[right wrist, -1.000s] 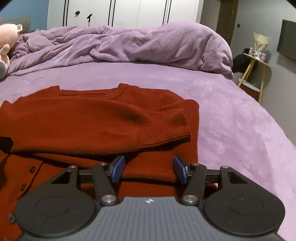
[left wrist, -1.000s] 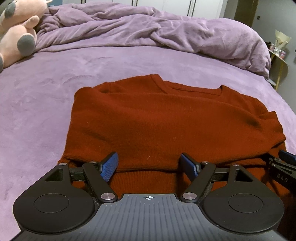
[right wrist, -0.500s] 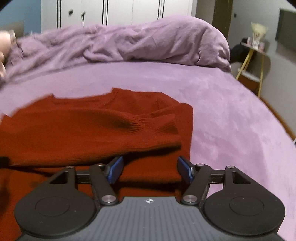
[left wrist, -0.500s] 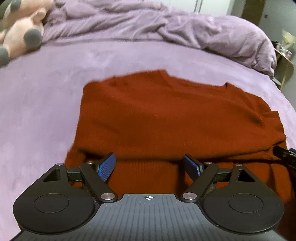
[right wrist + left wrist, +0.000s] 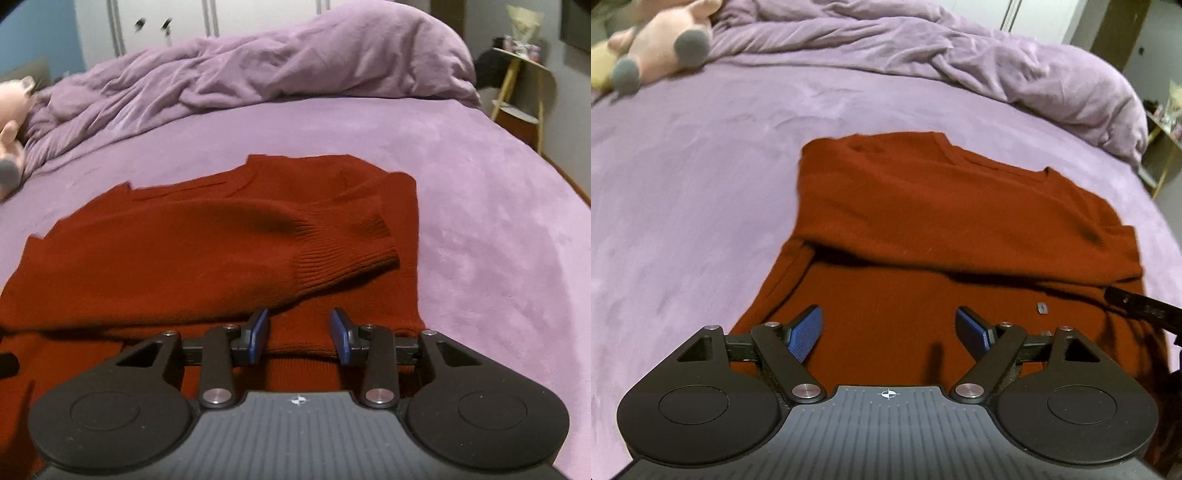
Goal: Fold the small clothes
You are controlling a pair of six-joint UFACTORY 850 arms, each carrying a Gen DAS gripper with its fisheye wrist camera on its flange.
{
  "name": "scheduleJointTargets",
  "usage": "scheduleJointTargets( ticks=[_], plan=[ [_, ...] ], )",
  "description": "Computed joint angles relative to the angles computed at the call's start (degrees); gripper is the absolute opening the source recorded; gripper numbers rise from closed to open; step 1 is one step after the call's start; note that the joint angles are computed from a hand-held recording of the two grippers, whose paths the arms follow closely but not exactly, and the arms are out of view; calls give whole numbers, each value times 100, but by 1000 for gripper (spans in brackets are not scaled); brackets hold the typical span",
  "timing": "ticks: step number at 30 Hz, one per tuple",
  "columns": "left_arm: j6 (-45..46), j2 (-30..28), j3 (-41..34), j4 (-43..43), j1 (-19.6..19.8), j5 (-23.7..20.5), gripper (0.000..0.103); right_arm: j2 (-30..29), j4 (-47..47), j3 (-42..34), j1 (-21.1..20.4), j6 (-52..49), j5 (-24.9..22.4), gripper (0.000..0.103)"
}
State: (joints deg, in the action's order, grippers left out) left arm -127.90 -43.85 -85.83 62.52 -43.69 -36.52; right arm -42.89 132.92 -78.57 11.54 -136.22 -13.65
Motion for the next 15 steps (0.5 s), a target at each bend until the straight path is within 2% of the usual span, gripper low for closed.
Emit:
scheduleJointTargets(
  ticks=[1, 4, 7, 9, 12, 15],
  plan=[
    [-202, 169, 237, 138, -31, 151, 83, 208, -378, 273, -94, 385, -319, 37],
    [-1478, 743, 1123, 1183, -244, 444, 83, 858, -792, 1183, -397, 658, -1059, 39],
    [-1990, 1119, 1748, 1387, -569, 345, 82, 1581, -1364, 2134, -765, 1024, -1408, 53],
    [-1832, 1234, 1965, 1064, -715, 341, 79, 2007, -1478, 2668, -960, 946, -1305, 53],
    [-1779, 1337, 2183, 649, -874, 403, 75, 2447, -962, 3264, -1146, 254, -994, 53],
    [-2070, 1413, 2335, 582, -997, 357, 72, 2500, -1785, 3376, -1319, 1087, -817, 53]
  ],
)
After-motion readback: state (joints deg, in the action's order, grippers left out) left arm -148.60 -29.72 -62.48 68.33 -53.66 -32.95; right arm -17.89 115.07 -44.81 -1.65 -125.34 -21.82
